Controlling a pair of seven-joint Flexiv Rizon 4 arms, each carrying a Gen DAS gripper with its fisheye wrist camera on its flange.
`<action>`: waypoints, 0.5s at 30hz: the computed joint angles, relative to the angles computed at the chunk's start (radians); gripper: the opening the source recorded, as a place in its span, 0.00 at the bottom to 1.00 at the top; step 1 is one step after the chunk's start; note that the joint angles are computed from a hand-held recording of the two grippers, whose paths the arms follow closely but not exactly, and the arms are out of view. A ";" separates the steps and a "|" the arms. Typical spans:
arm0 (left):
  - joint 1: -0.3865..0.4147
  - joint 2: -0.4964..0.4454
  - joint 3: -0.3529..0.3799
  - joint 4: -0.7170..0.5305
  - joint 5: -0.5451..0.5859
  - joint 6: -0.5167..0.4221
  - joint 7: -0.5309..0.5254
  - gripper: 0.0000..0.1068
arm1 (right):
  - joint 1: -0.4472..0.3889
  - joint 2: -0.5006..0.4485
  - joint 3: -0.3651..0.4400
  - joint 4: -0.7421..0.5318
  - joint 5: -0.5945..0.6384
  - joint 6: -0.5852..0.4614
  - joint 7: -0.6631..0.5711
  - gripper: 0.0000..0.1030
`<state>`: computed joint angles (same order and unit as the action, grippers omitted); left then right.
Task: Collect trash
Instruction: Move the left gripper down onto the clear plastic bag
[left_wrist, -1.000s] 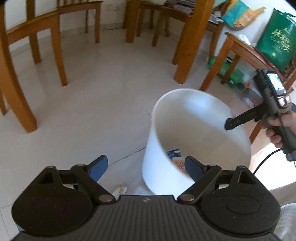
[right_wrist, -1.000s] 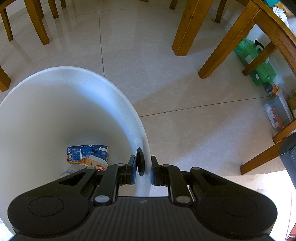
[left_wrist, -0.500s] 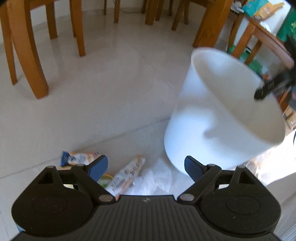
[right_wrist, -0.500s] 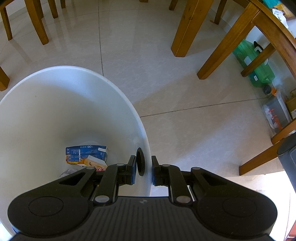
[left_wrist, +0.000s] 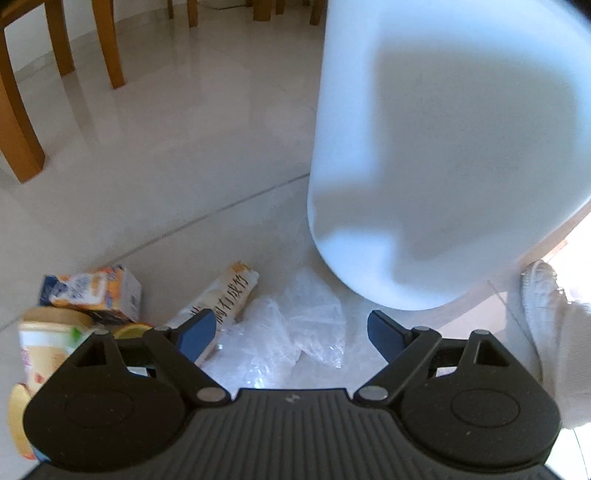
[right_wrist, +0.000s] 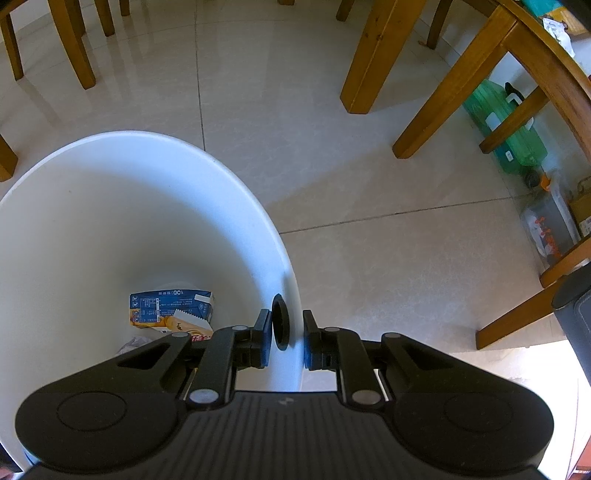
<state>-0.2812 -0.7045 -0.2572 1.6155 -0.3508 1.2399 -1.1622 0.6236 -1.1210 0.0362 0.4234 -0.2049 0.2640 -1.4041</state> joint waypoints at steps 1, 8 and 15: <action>-0.006 -0.010 0.004 -0.004 0.002 0.005 -0.006 0.83 | 0.000 0.000 0.000 0.000 0.000 0.000 0.001 0.18; -0.028 -0.037 0.024 -0.025 0.031 -0.034 -0.028 0.83 | 0.001 0.015 0.000 0.032 -0.002 0.018 0.006 0.19; 0.013 -0.023 -0.032 -0.013 -0.013 -0.140 0.075 0.83 | -0.002 0.011 0.002 0.023 -0.002 0.013 0.005 0.19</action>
